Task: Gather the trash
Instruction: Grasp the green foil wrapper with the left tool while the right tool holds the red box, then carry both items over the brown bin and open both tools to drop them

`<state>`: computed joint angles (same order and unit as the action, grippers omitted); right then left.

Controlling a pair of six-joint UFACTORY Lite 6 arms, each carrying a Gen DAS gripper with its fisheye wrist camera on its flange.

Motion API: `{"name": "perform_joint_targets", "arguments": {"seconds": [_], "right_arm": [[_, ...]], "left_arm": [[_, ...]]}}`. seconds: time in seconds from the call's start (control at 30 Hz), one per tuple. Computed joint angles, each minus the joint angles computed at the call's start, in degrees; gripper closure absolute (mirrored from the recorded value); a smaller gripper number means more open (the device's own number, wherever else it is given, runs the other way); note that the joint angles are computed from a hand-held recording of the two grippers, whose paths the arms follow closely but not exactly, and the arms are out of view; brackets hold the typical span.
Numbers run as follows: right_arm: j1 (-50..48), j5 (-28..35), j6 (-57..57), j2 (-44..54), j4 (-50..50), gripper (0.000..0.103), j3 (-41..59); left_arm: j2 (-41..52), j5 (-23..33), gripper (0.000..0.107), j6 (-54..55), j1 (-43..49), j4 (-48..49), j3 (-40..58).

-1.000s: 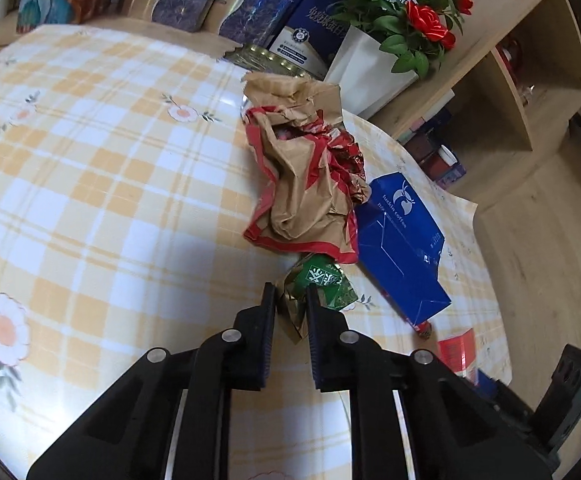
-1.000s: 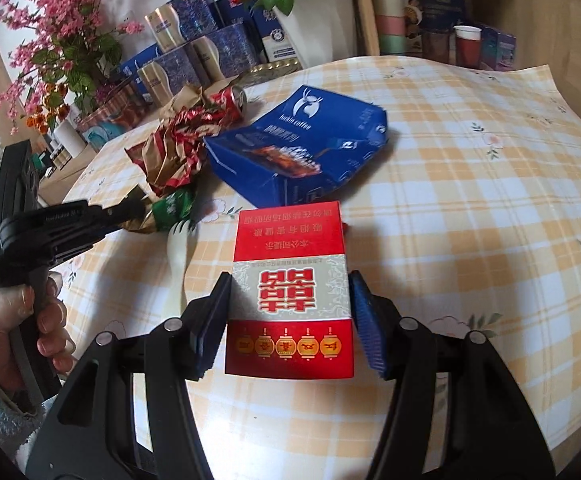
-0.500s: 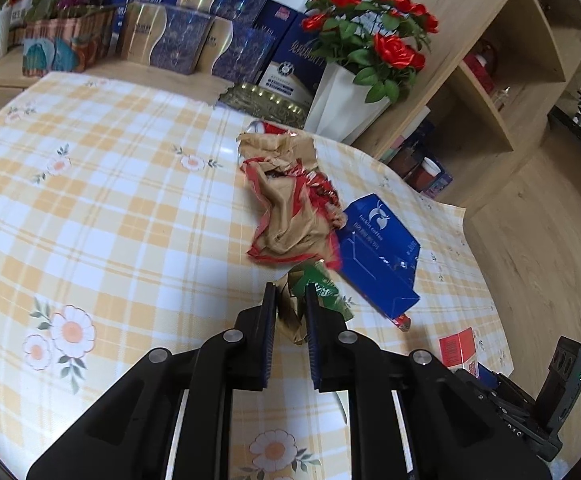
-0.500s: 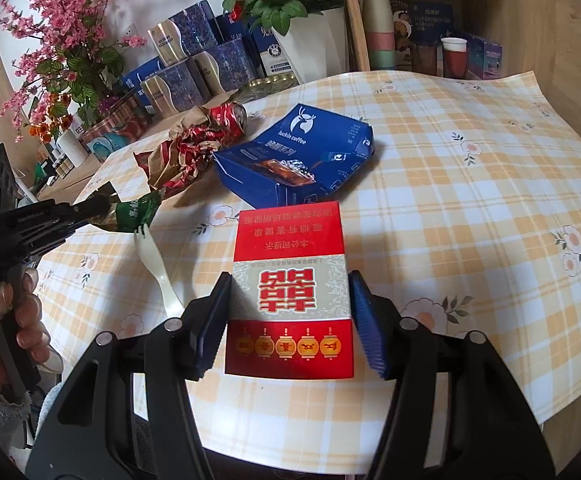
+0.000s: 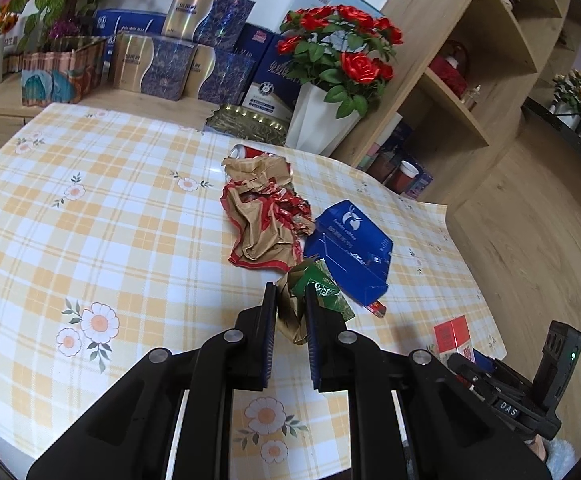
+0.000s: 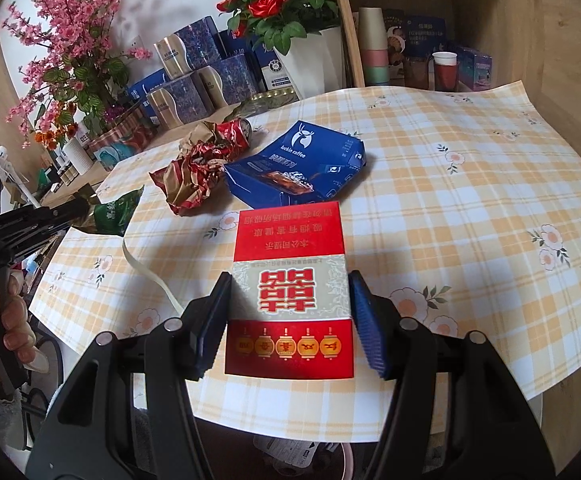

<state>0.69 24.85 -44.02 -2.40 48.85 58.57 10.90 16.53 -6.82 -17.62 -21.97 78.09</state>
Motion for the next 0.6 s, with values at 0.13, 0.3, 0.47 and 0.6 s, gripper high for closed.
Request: {"name": "perform_joint_targets", "arguments": {"seconds": [0.13,0.3,0.47,0.6], "right_arm": [[-0.5,0.5,-0.3,-2.1,0.0,0.044,-1.5],[-1.1,1.1,-0.6,-4.9,0.4,0.044,-3.6],[-2.3,2.6,-1.4,-8.2,1.1,0.044,-5.5],[-3.7,4.0,-3.0,-11.3,2.5,0.044,-7.6]], "left_arm": [[-3.4,0.6,0.093,-0.7,-1.0,1.4,-1.9],[-6.5,1.3,0.093,-3.2,-2.9,4.1,-3.6],[-9.8,2.3,0.093,-5.9,-5.4,7.1,-5.7],[-13.4,3.2,0.093,-8.1,-8.0,9.5,-8.6]]}}
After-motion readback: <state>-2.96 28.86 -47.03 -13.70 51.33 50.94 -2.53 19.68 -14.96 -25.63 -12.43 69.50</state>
